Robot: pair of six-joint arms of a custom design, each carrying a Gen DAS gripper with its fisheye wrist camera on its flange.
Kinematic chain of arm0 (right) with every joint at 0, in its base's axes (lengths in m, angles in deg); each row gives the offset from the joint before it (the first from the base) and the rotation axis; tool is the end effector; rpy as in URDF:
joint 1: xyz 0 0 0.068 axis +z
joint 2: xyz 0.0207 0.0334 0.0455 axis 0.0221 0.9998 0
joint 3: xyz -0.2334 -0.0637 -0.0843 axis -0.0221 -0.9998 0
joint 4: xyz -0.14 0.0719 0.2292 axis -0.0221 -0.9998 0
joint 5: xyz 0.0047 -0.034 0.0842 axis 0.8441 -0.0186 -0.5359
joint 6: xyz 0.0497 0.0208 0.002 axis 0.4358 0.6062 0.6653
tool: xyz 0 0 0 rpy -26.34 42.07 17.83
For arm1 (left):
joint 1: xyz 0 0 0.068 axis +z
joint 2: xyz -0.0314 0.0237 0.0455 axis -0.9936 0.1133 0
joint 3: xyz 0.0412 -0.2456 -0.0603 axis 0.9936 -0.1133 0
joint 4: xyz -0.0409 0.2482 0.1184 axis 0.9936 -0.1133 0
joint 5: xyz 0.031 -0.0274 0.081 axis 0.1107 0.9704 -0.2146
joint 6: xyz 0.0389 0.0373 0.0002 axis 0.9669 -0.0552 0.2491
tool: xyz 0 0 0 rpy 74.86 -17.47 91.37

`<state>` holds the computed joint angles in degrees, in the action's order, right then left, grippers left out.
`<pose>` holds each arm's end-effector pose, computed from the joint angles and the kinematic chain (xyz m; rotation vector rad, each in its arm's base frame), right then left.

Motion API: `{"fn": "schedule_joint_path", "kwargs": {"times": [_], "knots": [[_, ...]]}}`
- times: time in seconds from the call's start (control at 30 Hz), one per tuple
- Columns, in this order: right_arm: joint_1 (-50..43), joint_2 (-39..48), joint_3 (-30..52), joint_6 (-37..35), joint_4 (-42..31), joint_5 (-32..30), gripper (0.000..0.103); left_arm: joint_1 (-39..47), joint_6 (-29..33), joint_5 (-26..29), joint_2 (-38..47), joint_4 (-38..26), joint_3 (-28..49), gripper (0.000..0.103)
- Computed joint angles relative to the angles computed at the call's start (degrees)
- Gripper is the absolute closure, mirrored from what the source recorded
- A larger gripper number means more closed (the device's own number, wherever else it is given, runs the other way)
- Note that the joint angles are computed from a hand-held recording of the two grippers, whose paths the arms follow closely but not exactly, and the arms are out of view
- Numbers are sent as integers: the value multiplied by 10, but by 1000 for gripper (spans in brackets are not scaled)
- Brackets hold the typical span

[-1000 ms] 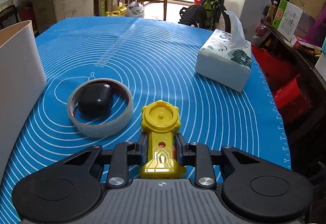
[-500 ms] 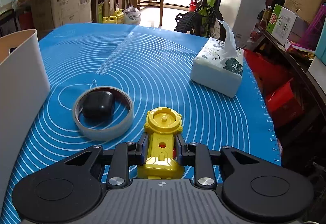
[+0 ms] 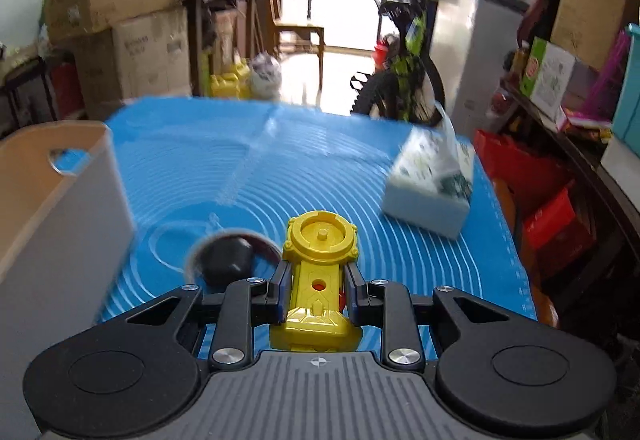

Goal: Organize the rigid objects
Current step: 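Carry the yellow toy into the bin with the right tool and release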

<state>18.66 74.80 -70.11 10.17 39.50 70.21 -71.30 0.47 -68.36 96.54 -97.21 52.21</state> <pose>0.1921 0.0402 0.1319 0.4594 2.2147 -0.2630 0.2856 0.0574 0.1756 0.4810 2.6311 0.0806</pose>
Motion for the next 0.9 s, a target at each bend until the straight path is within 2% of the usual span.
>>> {"fn": "schedule_joint_path", "kwargs": {"times": [0.2, 0.37, 0.7, 0.9], "knots": [[80, -33, 32, 4, -16, 41, 68, 0, 0, 0, 0, 0, 0, 88], [145, -17, 74, 3, -2, 73, 68, 0, 1, 0, 0, 0, 0, 88], [242, 155, 196, -27, 48, 44, 68, 0, 1, 0, 0, 1, -1, 88], [266, 243, 254, -32, 40, 17, 68, -2, 1, 1, 0, 4, -3, 88]]}}
